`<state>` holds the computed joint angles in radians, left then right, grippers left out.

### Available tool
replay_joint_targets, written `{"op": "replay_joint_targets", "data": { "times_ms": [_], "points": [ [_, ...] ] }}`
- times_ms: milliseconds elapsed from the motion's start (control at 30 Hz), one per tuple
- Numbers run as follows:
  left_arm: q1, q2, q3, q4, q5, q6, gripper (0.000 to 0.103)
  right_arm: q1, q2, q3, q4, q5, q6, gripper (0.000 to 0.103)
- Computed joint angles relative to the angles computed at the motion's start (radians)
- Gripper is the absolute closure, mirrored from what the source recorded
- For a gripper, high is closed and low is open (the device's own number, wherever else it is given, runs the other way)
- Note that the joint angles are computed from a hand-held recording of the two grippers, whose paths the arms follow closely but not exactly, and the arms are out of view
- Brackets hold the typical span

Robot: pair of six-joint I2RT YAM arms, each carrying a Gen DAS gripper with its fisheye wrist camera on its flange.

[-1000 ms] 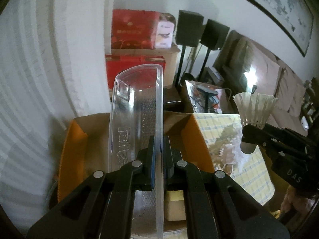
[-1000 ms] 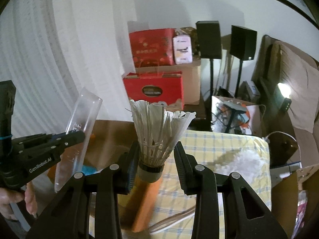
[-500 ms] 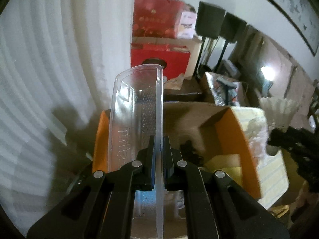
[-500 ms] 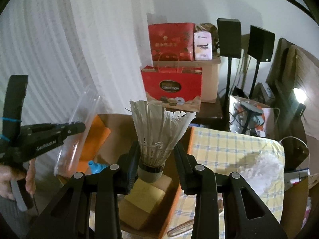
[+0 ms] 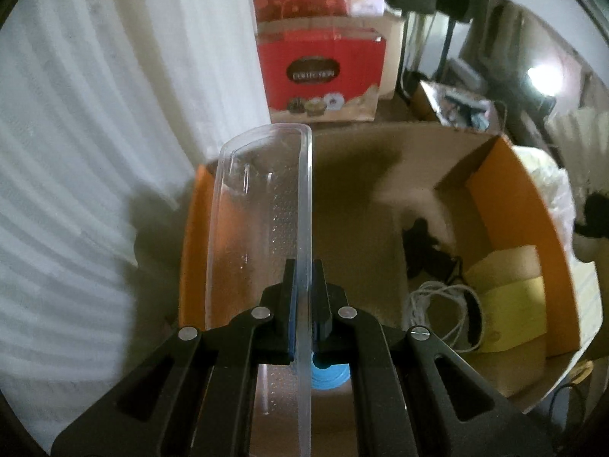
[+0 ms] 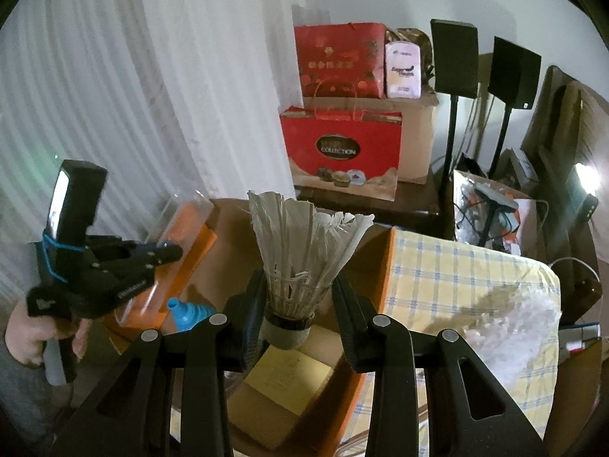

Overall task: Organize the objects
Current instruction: 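Carry the tube with the left tool while the right tool carries the shuttlecock over the box, then lower the tube into the box and open the left tool while the right tool lowers the shuttlecock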

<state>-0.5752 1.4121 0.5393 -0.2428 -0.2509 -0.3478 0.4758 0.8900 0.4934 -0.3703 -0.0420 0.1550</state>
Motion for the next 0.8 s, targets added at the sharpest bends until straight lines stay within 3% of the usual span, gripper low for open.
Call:
{"op": "replay_joint_targets", "data": {
  "times_ms": [200, 467, 533, 667, 800],
  "points": [
    [-0.012, 0.111, 0.007, 0.063, 0.035, -0.034, 0.096, 0.008, 0.035, -0.007, 0.029, -0.004, 0.002, 0.068],
    [0.064, 0.149, 0.003, 0.108, 0.115, -0.060, 0.094, 0.019, 0.072, -0.008, 0.052, -0.010, 0.011, 0.068],
    [0.089, 0.145, -0.001, 0.110, 0.136, -0.051, 0.091, 0.032, 0.082, -0.005, 0.055, -0.003, 0.017, 0.068],
    [0.134, 0.090, -0.028, 0.112, 0.185, -0.035, 0.071, 0.057, 0.106, 0.001, 0.069, 0.010, 0.023, 0.068],
    [0.172, -0.012, -0.066, 0.095, 0.235, -0.034, 0.062, 0.077, 0.119, 0.004, 0.078, 0.017, 0.032, 0.068]
  ]
}}
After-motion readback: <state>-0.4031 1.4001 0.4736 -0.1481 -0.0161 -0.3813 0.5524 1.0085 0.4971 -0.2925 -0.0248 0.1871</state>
